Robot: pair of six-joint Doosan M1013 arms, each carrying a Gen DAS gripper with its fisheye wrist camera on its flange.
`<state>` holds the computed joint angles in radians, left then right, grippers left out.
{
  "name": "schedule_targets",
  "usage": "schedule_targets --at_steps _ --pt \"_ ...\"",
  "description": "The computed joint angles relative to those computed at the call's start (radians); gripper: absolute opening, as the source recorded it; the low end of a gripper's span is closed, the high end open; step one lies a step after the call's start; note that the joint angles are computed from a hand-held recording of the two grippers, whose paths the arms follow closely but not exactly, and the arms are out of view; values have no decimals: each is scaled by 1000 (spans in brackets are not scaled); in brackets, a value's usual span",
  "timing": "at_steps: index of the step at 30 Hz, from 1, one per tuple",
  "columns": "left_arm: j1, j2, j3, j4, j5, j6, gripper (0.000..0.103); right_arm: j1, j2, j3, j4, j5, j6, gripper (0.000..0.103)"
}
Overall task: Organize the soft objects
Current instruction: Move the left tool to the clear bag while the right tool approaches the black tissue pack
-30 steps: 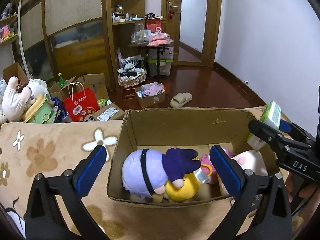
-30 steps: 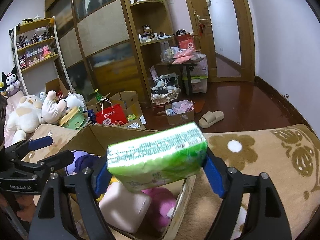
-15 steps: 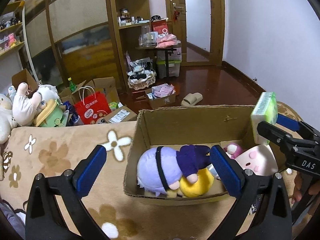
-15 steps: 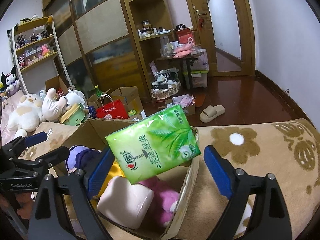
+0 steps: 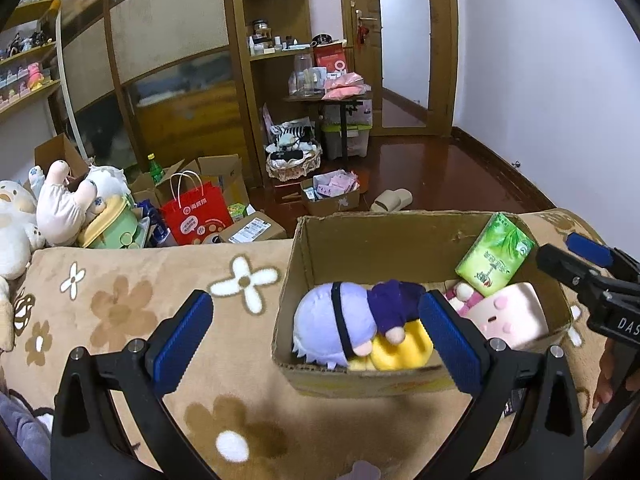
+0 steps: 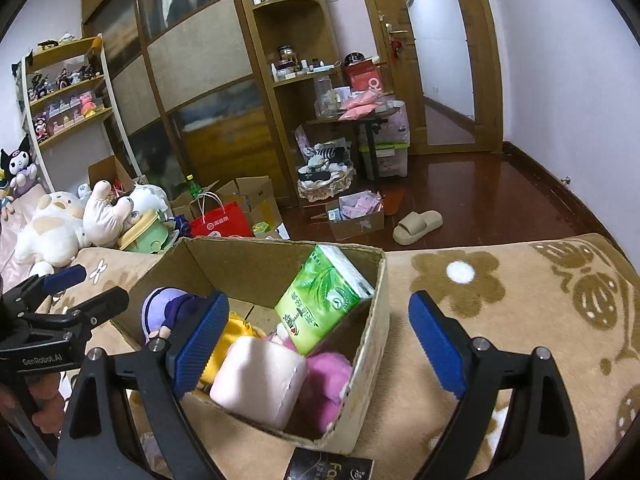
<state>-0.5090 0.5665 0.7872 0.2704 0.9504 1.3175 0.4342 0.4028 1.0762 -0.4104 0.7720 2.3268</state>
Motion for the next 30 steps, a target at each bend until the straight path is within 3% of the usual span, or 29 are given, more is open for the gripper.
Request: schedule_targets --at_steps 10,20,30 --pt "-15 -48 61 68 25 -39 102 27 -31 13 -72 54 61 100" --pt "-19 -109 122 51 30 -48 102 58 -67 44 -95 117 69 101" --pt "-31 -122 135 66 139 -22 102 87 -89 77 -104 166 80 101"
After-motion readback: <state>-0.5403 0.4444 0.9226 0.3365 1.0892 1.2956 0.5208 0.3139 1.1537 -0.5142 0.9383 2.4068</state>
